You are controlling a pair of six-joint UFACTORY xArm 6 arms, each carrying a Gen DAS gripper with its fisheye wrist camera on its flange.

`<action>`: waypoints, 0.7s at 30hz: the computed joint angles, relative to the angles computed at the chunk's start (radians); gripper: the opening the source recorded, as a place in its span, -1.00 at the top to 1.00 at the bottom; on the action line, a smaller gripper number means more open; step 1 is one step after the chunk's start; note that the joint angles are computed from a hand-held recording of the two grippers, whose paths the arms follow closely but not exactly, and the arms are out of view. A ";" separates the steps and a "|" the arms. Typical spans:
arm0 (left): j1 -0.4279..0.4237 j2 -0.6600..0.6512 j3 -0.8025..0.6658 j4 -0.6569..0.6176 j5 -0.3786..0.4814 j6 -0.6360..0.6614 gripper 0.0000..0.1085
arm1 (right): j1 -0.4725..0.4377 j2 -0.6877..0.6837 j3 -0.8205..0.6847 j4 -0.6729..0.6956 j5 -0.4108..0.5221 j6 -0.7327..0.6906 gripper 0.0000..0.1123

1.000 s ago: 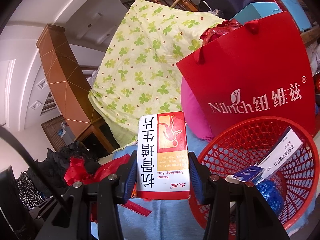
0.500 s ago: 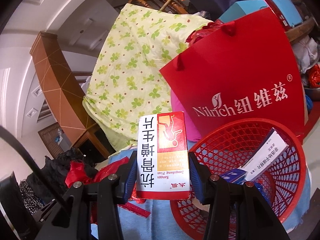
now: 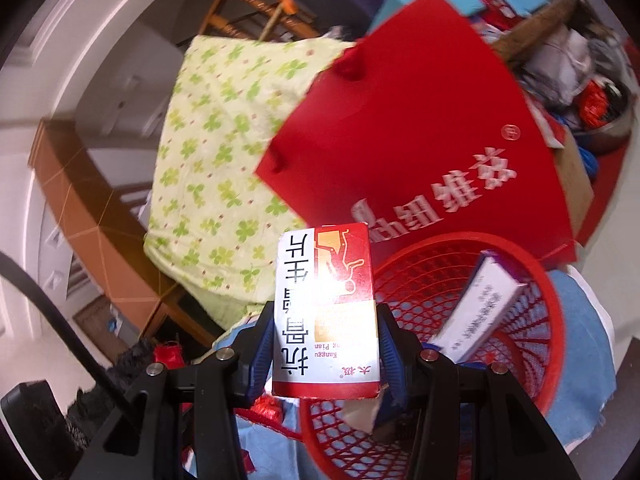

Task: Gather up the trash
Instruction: 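Lower both tools over the red basket and open them to drop ribbon and box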

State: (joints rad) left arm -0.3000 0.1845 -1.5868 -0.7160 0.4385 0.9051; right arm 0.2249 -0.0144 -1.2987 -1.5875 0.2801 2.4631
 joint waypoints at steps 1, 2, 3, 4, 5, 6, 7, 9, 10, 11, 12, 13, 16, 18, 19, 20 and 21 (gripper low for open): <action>-0.004 0.004 -0.008 -0.019 0.013 0.012 0.34 | -0.006 -0.010 0.014 0.007 0.009 0.013 0.10; -0.007 0.009 -0.017 -0.037 0.025 0.026 0.33 | -0.013 -0.018 0.027 0.010 0.014 0.028 0.10; -0.011 0.014 -0.026 -0.050 0.038 0.036 0.33 | -0.018 -0.025 0.038 0.016 0.018 0.043 0.10; -0.014 0.021 -0.037 -0.059 0.053 0.040 0.33 | -0.025 -0.032 0.050 0.022 0.020 0.058 0.10; -0.017 0.027 -0.045 -0.063 0.065 0.040 0.33 | -0.032 -0.037 0.059 0.028 0.018 0.066 0.10; -0.022 0.038 -0.060 -0.072 0.087 0.041 0.33 | -0.039 -0.044 0.072 0.042 0.019 0.077 0.10; -0.025 0.044 -0.068 -0.078 0.097 0.043 0.32 | -0.047 -0.050 0.085 0.059 0.021 0.083 0.10; -0.035 0.065 -0.093 -0.088 0.118 0.047 0.32 | -0.058 -0.060 0.103 0.076 0.019 0.094 0.10; -0.040 0.079 -0.109 -0.090 0.129 0.044 0.32 | -0.063 -0.065 0.114 0.092 0.021 0.092 0.10; -0.045 0.096 -0.131 -0.088 0.141 0.037 0.32 | -0.064 -0.070 0.121 0.102 0.026 0.090 0.10; -0.047 0.112 -0.152 -0.088 0.153 0.031 0.32 | -0.068 -0.075 0.130 0.113 0.027 0.090 0.10; -0.050 0.130 -0.176 -0.088 0.166 0.027 0.31 | -0.072 -0.078 0.136 0.118 0.024 0.093 0.10; -0.060 0.189 -0.252 -0.050 0.191 -0.013 0.29 | -0.077 -0.081 0.147 0.161 0.024 0.062 0.09; -0.067 0.231 -0.304 -0.020 0.201 -0.040 0.23 | -0.073 -0.081 0.150 0.188 0.030 0.040 0.07; -0.069 0.245 -0.320 -0.010 0.202 -0.050 0.23 | -0.070 -0.081 0.151 0.219 0.041 0.009 0.06; -0.070 0.261 -0.342 0.005 0.209 -0.065 0.16 | -0.065 -0.083 0.153 0.238 0.052 -0.010 0.05; -0.070 0.273 -0.358 0.023 0.217 -0.082 0.11 | -0.062 -0.085 0.154 0.255 0.061 -0.025 0.02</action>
